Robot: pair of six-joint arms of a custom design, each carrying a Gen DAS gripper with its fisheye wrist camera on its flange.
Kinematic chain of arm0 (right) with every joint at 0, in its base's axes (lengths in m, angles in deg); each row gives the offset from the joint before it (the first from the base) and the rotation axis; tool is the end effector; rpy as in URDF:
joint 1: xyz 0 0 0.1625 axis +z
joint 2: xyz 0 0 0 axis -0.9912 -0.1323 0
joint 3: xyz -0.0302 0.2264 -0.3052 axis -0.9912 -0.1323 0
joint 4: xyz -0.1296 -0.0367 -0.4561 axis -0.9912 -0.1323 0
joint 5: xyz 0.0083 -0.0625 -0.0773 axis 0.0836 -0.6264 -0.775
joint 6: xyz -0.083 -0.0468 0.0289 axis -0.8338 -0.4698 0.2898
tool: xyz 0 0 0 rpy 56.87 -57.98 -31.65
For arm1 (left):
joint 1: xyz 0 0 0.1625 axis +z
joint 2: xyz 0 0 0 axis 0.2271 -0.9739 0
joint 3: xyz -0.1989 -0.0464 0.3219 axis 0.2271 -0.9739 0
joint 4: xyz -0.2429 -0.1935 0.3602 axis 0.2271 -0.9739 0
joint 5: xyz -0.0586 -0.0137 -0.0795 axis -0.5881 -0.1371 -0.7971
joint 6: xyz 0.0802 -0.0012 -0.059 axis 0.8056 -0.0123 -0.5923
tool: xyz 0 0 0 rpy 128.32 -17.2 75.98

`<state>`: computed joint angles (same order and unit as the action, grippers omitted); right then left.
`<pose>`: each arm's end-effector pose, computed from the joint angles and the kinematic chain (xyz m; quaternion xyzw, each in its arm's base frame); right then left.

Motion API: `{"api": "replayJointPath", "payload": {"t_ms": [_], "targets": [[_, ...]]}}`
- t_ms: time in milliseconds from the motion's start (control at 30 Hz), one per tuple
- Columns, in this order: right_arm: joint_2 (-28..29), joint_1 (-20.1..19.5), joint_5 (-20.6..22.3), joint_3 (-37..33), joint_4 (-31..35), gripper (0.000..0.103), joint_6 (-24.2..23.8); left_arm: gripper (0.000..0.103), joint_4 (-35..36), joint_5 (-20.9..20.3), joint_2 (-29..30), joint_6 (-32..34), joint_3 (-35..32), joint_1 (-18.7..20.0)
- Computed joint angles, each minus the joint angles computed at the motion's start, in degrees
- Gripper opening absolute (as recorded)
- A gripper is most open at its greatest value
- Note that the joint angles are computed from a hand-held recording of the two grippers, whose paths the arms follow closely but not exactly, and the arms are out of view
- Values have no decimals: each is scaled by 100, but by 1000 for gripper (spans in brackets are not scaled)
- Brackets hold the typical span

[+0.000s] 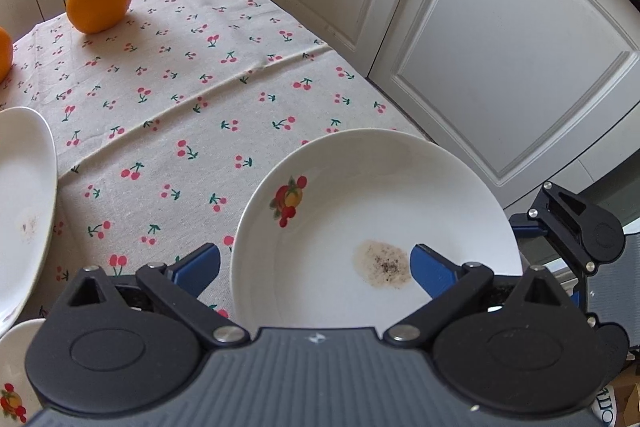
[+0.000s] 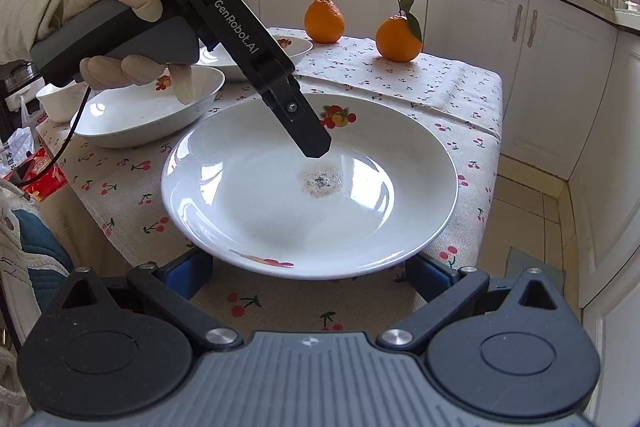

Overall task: Organize plates and bowls
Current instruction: 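Close the left gripper on the rim of the stained white plate, then lift and carry the stained plate with the left gripper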

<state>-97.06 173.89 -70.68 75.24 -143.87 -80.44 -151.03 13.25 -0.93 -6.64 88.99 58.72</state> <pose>0.1342 -0.5620 -0.0238 0.4219 -0.8486 0.2509 0.1974 -0.0468 -0.7030 0.1478 0.3269 0.9171 -0.0767 0.2149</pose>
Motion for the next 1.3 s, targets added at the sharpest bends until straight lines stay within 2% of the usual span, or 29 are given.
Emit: {"api": "replayJointPath", "payload": {"t_ms": [233,600,967,1300], "targets": [[-18,-30,85,-60,161,103,-114,85,688,-106,209,3,-407,49],[-55,57,-109,-171,507,103,-102,85,1168,-236,287,-25,-670,72],[-26,241,-507,-257,619,103,-123,85,1086,-254,193,76,-570,45],[-98,266,-446,-480,1048,103,-174,85,970,-314,246,47,-756,39]]}}
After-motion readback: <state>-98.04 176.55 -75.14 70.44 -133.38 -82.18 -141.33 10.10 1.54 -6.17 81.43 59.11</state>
